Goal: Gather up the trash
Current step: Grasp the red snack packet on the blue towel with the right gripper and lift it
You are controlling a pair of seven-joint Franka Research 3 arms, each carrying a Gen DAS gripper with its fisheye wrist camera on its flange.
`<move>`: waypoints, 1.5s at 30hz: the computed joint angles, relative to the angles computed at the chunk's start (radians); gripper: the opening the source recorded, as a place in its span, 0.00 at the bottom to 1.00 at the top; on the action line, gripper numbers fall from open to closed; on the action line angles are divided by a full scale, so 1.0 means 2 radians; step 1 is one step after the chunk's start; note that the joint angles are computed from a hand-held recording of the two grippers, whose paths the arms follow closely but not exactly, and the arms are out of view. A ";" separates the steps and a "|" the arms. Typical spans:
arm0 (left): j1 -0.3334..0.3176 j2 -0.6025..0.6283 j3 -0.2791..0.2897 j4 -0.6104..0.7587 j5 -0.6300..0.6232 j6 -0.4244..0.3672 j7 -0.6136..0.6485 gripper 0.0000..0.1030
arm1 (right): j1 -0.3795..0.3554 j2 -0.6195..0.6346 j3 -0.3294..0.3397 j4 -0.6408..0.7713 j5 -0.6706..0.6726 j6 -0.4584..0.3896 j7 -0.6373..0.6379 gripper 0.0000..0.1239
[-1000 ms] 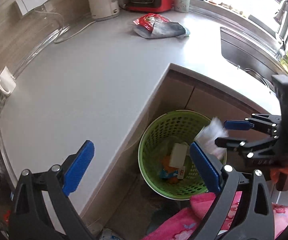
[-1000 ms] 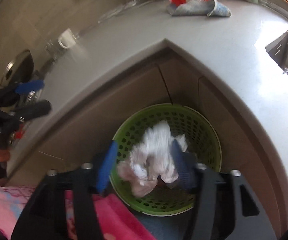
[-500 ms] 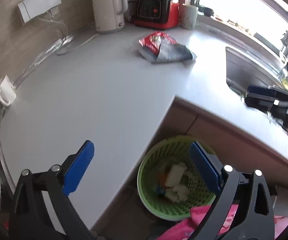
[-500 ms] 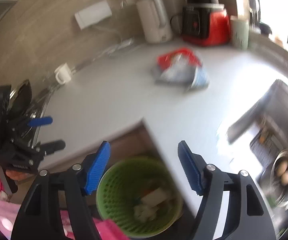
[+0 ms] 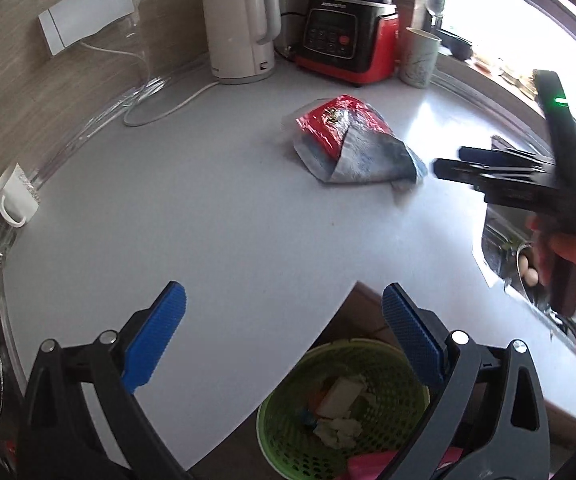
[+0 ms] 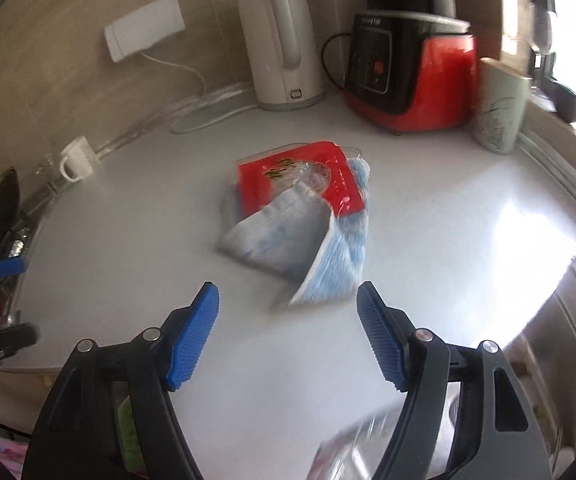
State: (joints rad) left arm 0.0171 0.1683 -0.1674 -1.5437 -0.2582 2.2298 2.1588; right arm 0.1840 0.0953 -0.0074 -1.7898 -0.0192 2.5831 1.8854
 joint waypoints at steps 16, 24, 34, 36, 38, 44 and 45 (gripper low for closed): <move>-0.011 0.019 0.004 0.020 0.076 0.009 -0.113 0.92 | -0.010 0.067 0.006 0.082 0.084 -0.036 -0.147 0.07; 0.004 0.027 0.007 0.036 0.065 0.006 -0.135 0.92 | 0.011 0.076 0.036 0.081 0.172 -0.010 -0.181 0.07; 0.028 0.023 0.017 0.032 0.060 0.012 -0.139 0.92 | 0.038 0.153 0.056 0.165 0.215 -0.034 -0.198 0.07; 0.031 0.028 0.017 0.038 0.058 0.008 -0.139 0.92 | 0.040 0.155 0.055 0.174 0.215 -0.040 -0.198 0.11; 0.031 0.034 0.015 0.044 0.057 0.010 -0.138 0.91 | 0.042 0.141 0.049 0.161 0.212 -0.032 -0.190 0.20; 0.010 0.070 0.003 0.078 0.083 0.013 -0.144 0.92 | 0.046 0.095 0.003 0.121 0.128 -0.005 -0.121 0.49; 0.005 0.083 0.001 0.092 0.088 0.005 -0.150 0.92 | 0.043 0.092 -0.003 0.118 0.112 -0.006 -0.111 0.52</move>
State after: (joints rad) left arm 0.0263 0.3339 -0.1652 -1.3596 -0.0827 2.2403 1.8590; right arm 0.2699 0.2794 -0.0130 -1.5535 0.2051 2.5704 1.6644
